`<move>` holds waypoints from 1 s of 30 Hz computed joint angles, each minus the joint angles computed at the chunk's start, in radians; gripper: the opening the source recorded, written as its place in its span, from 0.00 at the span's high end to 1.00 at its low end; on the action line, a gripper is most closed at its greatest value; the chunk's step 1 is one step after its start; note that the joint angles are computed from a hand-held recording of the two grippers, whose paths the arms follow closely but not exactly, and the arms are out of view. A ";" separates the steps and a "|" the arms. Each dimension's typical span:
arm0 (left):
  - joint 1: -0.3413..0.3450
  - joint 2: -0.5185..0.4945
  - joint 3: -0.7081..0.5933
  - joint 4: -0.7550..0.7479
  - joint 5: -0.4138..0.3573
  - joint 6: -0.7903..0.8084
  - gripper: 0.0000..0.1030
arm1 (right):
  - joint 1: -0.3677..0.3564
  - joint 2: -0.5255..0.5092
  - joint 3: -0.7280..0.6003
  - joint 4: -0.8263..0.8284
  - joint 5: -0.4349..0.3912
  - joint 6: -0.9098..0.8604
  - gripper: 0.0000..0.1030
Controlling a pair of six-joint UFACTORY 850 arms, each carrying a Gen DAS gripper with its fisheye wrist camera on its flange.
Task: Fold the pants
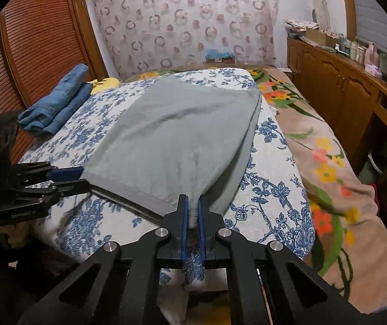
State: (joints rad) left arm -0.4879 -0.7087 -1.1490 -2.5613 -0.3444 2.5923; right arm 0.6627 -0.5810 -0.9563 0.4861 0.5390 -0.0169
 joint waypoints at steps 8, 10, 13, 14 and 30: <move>-0.001 -0.010 -0.012 -0.006 0.008 -0.010 0.68 | 0.011 -0.018 -0.017 0.085 -0.011 -0.068 0.94; -0.001 -0.012 -0.013 -0.010 0.008 -0.007 0.68 | 0.018 -0.023 -0.028 0.141 -0.012 -0.132 0.87; -0.001 -0.011 -0.012 -0.015 0.007 -0.002 0.68 | 0.025 -0.032 -0.040 0.211 -0.007 -0.205 0.73; -0.001 -0.011 -0.011 -0.017 0.006 0.002 0.68 | 0.025 -0.035 -0.044 0.225 -0.007 -0.213 0.70; 0.000 -0.018 -0.013 -0.076 -0.012 0.053 0.68 | -0.010 -0.027 -0.029 -0.025 -0.041 0.032 0.79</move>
